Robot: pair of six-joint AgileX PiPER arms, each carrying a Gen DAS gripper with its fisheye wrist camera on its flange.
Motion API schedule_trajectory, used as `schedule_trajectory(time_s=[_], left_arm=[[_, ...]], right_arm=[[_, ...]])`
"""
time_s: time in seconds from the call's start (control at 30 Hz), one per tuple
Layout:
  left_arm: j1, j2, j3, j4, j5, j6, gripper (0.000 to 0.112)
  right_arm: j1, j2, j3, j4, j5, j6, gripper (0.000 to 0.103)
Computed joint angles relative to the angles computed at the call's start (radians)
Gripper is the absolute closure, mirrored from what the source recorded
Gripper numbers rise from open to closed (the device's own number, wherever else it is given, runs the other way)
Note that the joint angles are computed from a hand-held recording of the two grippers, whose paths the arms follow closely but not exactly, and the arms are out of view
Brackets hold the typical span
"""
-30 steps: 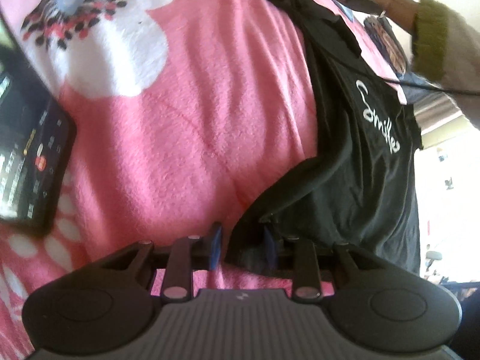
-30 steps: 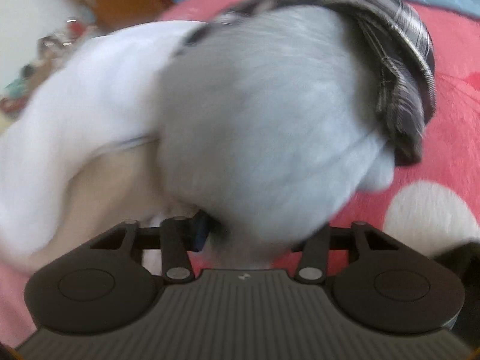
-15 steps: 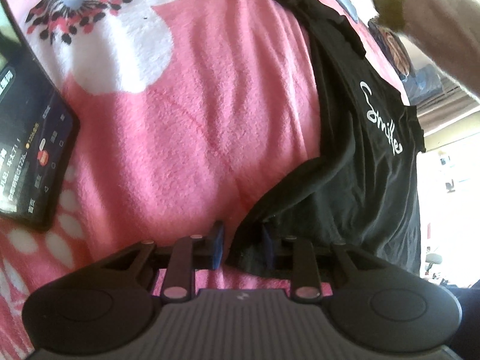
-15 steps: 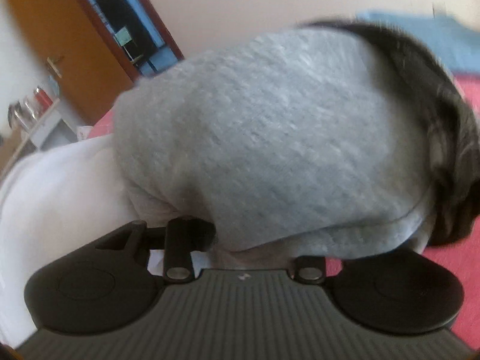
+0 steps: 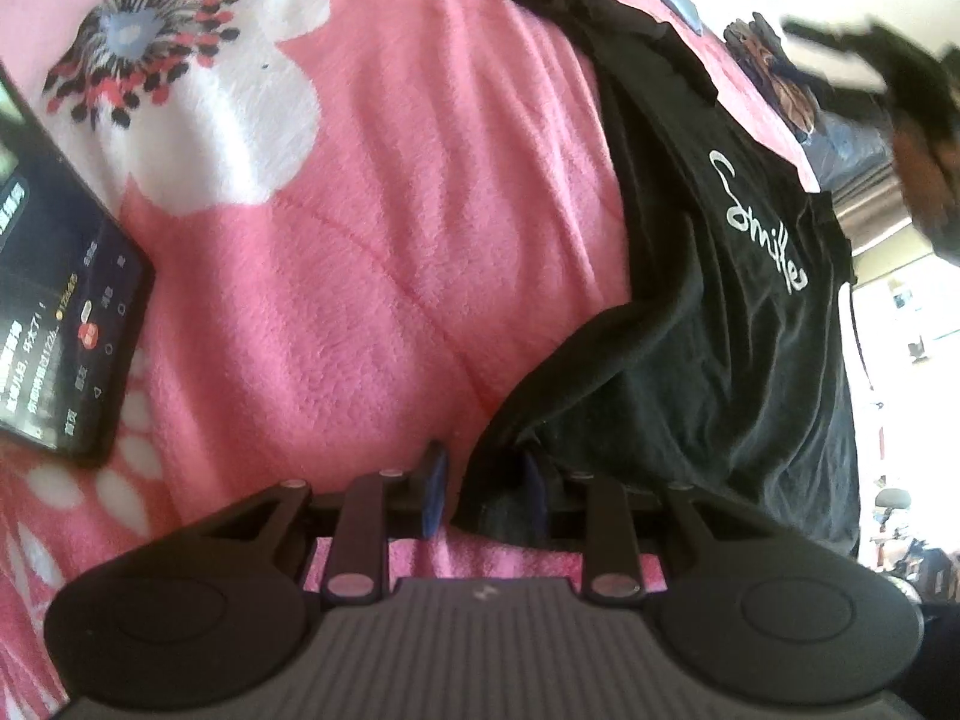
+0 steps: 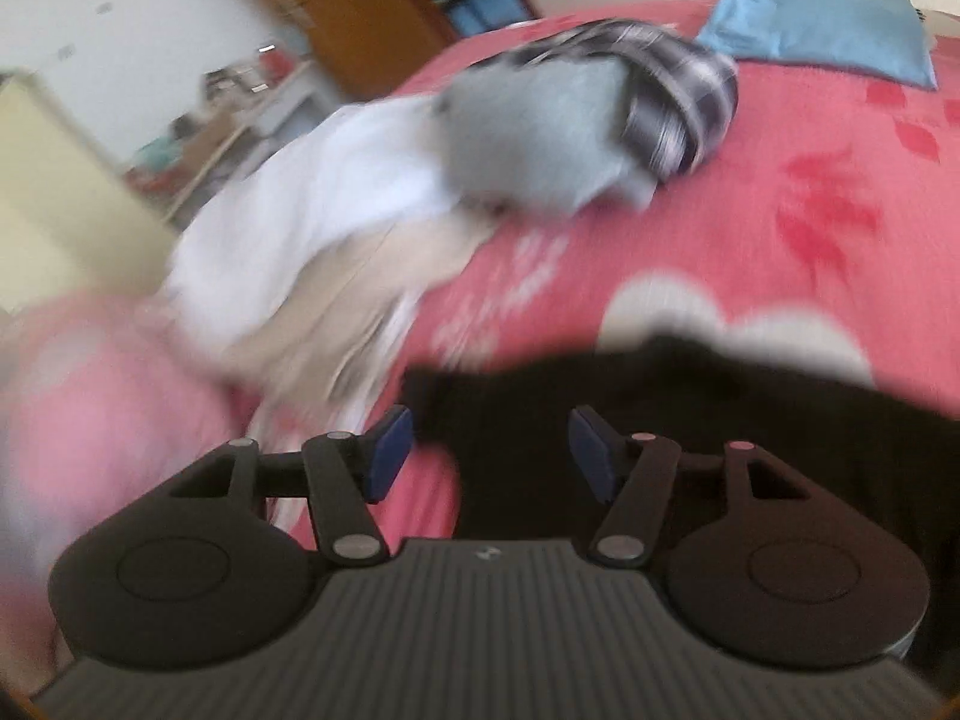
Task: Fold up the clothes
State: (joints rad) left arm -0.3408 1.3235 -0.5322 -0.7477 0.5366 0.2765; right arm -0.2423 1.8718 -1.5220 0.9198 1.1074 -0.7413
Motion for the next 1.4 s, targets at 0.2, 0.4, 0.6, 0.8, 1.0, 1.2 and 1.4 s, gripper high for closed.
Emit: schedule_trajectory(time_s=[0.2, 0.4, 0.6, 0.8, 1.0, 1.2, 1.4], left_arm=[[-0.133, -0.064, 0.003, 0.261, -0.042, -0.295, 0.083], [-0.158, -0.105, 0.023, 0.318, -0.039, -0.399, 0.083], [-0.179, -0.141, 0.049, 0.328, -0.044, -0.404, 0.084], [-0.194, -0.159, 0.062, 0.333, -0.052, -0.388, 0.084], [-0.170, -0.197, 0.099, 0.309, -0.064, -0.413, 0.092], [-0.217, -0.292, 0.129, 0.407, -0.043, -0.573, 0.107], [-0.294, -0.405, 0.107, 0.535, 0.037, -0.702, 0.108]], right_arm=[[0.089, -0.206, 0.385, 0.022, -0.159, -0.175, 0.054], [0.341, -0.129, 0.306, -0.148, -0.394, -0.058, 0.060], [0.442, 0.010, 0.177, -0.408, -0.453, 0.201, 0.083], [0.391, 0.017, 0.201, -0.263, -0.485, 0.166, 0.102], [0.219, 0.024, 0.253, 0.225, -0.393, -0.014, 0.102], [0.176, 0.088, 0.290, 0.407, -0.370, -0.100, 0.102], [0.148, 0.121, 0.320, 0.566, -0.274, -0.297, 0.102]])
